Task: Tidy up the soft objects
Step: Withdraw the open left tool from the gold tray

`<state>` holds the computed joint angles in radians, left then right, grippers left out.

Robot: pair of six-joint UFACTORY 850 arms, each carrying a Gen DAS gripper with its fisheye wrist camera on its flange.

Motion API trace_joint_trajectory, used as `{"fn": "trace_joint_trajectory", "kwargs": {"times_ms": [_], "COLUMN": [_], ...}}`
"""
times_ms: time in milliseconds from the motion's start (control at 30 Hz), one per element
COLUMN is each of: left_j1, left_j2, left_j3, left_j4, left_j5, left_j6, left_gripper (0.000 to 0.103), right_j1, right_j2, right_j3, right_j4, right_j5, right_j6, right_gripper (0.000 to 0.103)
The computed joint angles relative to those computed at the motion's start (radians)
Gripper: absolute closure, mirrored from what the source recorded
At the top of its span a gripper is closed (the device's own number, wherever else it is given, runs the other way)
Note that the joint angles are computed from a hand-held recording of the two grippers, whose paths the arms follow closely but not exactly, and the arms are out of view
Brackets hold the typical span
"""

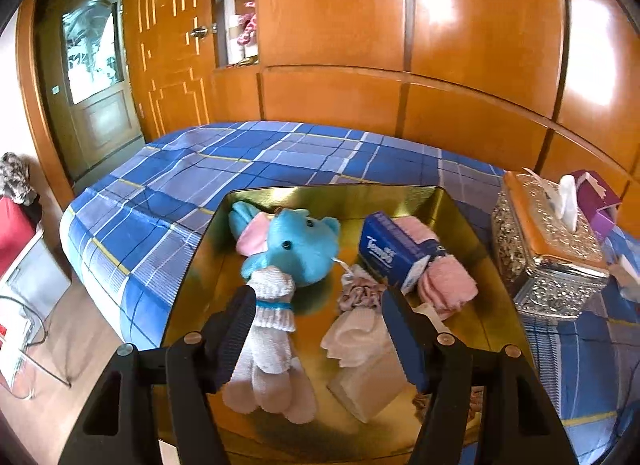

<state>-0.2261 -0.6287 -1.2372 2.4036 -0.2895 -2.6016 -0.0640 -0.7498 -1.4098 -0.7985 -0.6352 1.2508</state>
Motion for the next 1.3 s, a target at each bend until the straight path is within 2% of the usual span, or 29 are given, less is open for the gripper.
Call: {"fn": "trace_joint_trajectory", "kwargs": {"times_ms": [333,700,833,1033,1133,1300], "left_j1": [-0.027,-0.068,-0.084,-0.101,-0.109,-0.119], "left_j2": [0.01,0.017,0.017,0.013,0.009,0.003], "left_j3": [0.015,0.03,0.031,0.021,0.008,-0.006], "left_j4": [0.085,0.193,0.205,0.21,0.202,0.201], "left_j5": [-0.005,0.001,0.0,0.008,0.015,0.03], "left_j6": [-0.032,-0.055,-0.043,-0.023,0.002,0.024], "left_gripper": [0.034,0.034,0.034,0.034,0.034,0.034], "right_j1": [-0.022,-0.02,-0.033,-0.066,-0.065,-0.053], "right_j2": [0.012,0.0,0.003,0.021,0.02,0.023], "right_j3": [0.019,0.005,0.011,0.035,0.034,0.035], "right_j4": [0.014,0.036,0.064,0.136,0.128,0.092], "right_j5": [0.044,0.035,0.055,0.119,0.119,0.111], "right_j6": [0.012,0.001,-0.004,-0.001,-0.004,0.018], "right_gripper": [0.083,0.08,0.079,0.072,0.073,0.08]}}
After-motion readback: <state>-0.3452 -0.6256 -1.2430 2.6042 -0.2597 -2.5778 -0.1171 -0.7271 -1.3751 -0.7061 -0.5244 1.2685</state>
